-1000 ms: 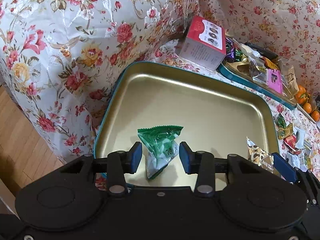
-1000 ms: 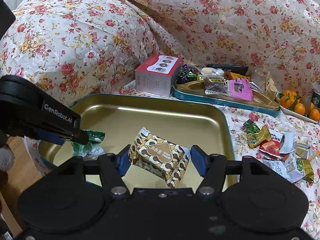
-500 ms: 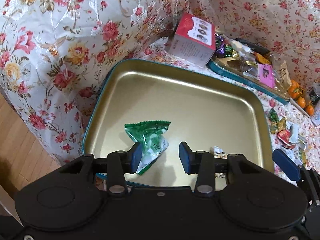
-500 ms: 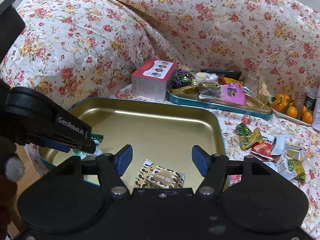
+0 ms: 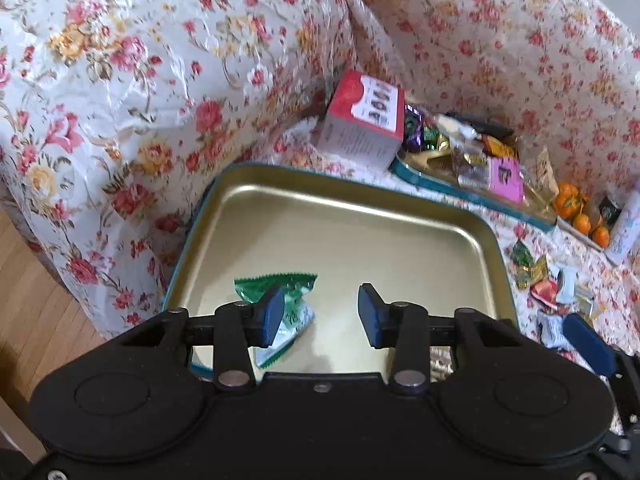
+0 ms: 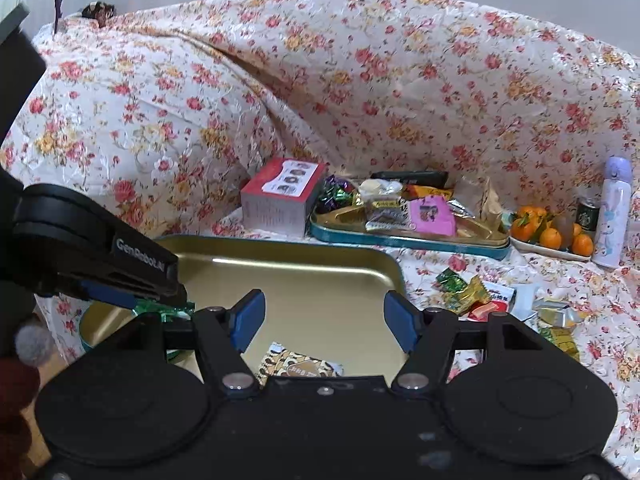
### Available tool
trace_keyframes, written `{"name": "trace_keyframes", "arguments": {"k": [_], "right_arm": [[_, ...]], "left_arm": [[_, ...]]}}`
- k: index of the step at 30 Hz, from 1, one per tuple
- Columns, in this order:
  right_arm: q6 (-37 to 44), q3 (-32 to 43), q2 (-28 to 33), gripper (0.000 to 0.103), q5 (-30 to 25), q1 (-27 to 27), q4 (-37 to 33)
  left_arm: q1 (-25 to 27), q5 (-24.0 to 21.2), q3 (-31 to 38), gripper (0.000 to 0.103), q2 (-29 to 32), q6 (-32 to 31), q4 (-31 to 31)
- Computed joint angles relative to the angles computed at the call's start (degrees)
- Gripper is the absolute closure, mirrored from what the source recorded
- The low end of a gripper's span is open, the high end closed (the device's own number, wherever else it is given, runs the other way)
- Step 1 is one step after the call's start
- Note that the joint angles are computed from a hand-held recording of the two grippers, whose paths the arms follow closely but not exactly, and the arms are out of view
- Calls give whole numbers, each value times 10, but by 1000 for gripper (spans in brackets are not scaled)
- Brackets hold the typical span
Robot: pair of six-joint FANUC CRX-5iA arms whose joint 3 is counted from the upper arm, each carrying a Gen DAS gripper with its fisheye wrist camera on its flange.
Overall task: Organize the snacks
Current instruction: 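Move both tools back to the snacks and grasp silver-yellow packet with right tool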
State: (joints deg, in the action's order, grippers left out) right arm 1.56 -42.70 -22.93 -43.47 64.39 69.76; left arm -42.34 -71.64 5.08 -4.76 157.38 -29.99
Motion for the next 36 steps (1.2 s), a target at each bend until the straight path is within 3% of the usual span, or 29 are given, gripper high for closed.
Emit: {"name": "trace_keyframes", "arguments": {"k": [3,10,16,23,28,32,36], "right_arm": [[-3,-11,-23,35,1,-10,8],[6,-34,-74,34,-21,-33,-13],[16,-63,-125,34,-27,-66,-26],[52,-102,-177,34,-48,-125,-39],[87,-121,-202,34,-48,-179,-71],[126,-120,-211,34,-38,-205,-118],[142,-125,-215,34,-6,-234,-128]], "left_arm": [[-13,-9,2,54,0,45,-23],[29,13,9,55,-5,99,66],[28,-32,117,55,38,107,78],[23,-187,364,56,198,2,130],[-16,-290,577,57,331,-93,107],[-27,-294,673,57,397,-138,114],[-36,-235,631,57,392,-162,114]]}}
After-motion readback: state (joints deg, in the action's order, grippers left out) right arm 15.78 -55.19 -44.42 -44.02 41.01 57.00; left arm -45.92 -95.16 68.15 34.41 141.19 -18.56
